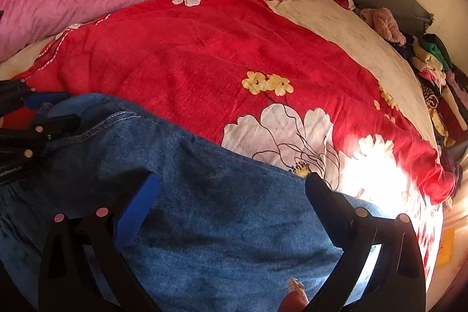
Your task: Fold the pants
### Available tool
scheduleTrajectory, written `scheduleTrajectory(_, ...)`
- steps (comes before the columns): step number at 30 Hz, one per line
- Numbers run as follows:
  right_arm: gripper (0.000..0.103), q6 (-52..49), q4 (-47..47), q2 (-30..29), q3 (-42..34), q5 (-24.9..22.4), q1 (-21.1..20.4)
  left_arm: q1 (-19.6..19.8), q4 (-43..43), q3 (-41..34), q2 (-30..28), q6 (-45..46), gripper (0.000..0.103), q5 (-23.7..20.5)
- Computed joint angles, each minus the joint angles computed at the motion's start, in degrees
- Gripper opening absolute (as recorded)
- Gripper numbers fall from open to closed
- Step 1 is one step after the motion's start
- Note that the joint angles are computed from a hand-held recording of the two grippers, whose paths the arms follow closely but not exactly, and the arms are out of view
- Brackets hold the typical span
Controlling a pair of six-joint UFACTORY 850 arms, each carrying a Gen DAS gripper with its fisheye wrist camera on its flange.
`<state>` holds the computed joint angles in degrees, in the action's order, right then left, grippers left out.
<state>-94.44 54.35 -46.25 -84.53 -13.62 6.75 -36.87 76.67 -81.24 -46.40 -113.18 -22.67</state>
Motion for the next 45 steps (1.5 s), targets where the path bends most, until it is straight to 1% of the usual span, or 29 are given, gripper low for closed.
scheduleTrajectory(2,0.099,-0.73,0.39,-0.82,-0.96,-0.15,0.16,-0.67,5.81,1.78,1.57,-5.43,0.03,-1.31)
scheduleTrajectory(6,0.099,-7.75,6.57,-1.22,-1.21,-1.66,0.06,-2.21,14.71,5.58,4.78,-13.76,0.03,-3.55)
scheduleTrajectory(8,0.098,-14.17,12.73,-0.88,-0.41,-1.75,0.05,-2.77,16.22,6.17,5.19,-15.08,0.03,-4.8)
scheduleTrajectory(9,0.095,-15.84,14.3,-0.76,-0.16,-2.33,-0.01,-2.93,16.45,6.32,5.28,-15.42,0.03,-4.97)
scheduleTrajectory(10,0.086,-17.03,15.32,-0.7,0.0,-3.15,-0.08,-2.97,16.32,6.26,5.29,-15.26,0.03,-4.98)
scheduleTrajectory(11,0.082,-16.05,14.04,-0.64,0.06,-4.03,-0.13,-3.09,16.52,6.29,5.36,-15.36,0.03,-5.15)
scheduleTrajectory(12,0.074,-14.76,12.34,-0.62,0.12,-4.6,-0.08,-3.21,16.49,6.3,5.39,-15.14,0.03,-5.4)
scheduleTrajectory(13,0.067,-14.72,11.78,-0.53,0.33,-4.93,0.0,-3.37,16.3,6.3,5.39,-14.73,0.03,-5.69)
scheduleTrajectory(14,0.062,-16.07,12.72,-0.2,0.97,-5.55,-0.01,-3.45,16.5,6.54,5.48,-14.94,0.03,-5.82)
scheduleTrajectory(16,0.036,-15.76,12.18,0.03,1.2,-8.64,-0.56,-3.55,16.55,6.56,5.41,-14.86,0.03,-5.94)
scheduleTrajectory(17,0.03,-16.65,13.19,0.6,1.95,-9.44,-0.77,-3.53,16.67,6.69,5.52,-14.86,0.03,-6.0)
scheduleTrajectory(18,0.021,-18.47,14.96,1.24,2.89,-9.71,-0.98,-3.56,16.83,6.85,5.59,-15.01,0.03,-6.19)
scheduleTrajectory(19,0.018,-20.86,17.39,1.97,3.9,-9.92,-1.31,-3.51,17.07,7.06,5.7,-15.33,0.03,-6.29)
scheduleTrajectory(22,0.013,-26.22,23.54,4.34,6.93,-12.9,-2.92,-3.78,16.83,7.46,5.98,-14.32,0.03,-6.87)
scheduleTrajectory(24,0.011,-27.88,26.0,6.08,8.98,-15.75,-4.37,-4.12,17.41,7.91,6.38,-14.55,0.03,-7.27)
scheduleTrajectory(28,0.011,-31.18,29.5,10.06,14.06,-20.37,-7.16,-5.24,18.06,8.55,7.32,-14.77,0.03,-8.62)
scheduleTrajectory(33,0.011,-31.37,30.58,15.19,20.9,-26.4,-10.78,-7.26,16.59,8.7,7.87,-13.86,0.03,-11.64)
scheduleTrajectory(34,0.009,-31.56,30.87,16.17,22.25,-27.59,-11.47,-7.88,16.18,8.8,8.07,-13.53,0.03,-12.67)
scheduleTrajectory(39,0.009,-30.49,28.22,20.67,28.19,-33.15,-15.04,-11.09,16.29,11.04,9.6,-15.3,0.03,-17.02)
scheduleTrajectory(41,0.009,-31.46,27.64,22.47,30.52,-34.15,-16.08,-12.7,15.27,11.97,10.1,-14.77,0.03,-18.84)
scheduleTrajectory(45,0.009,-35.06,27.45,25.54,35.22,-35.7,-18.22,-15.1,14.14,13.94,11.23,-13.94,0.03,-19.81)
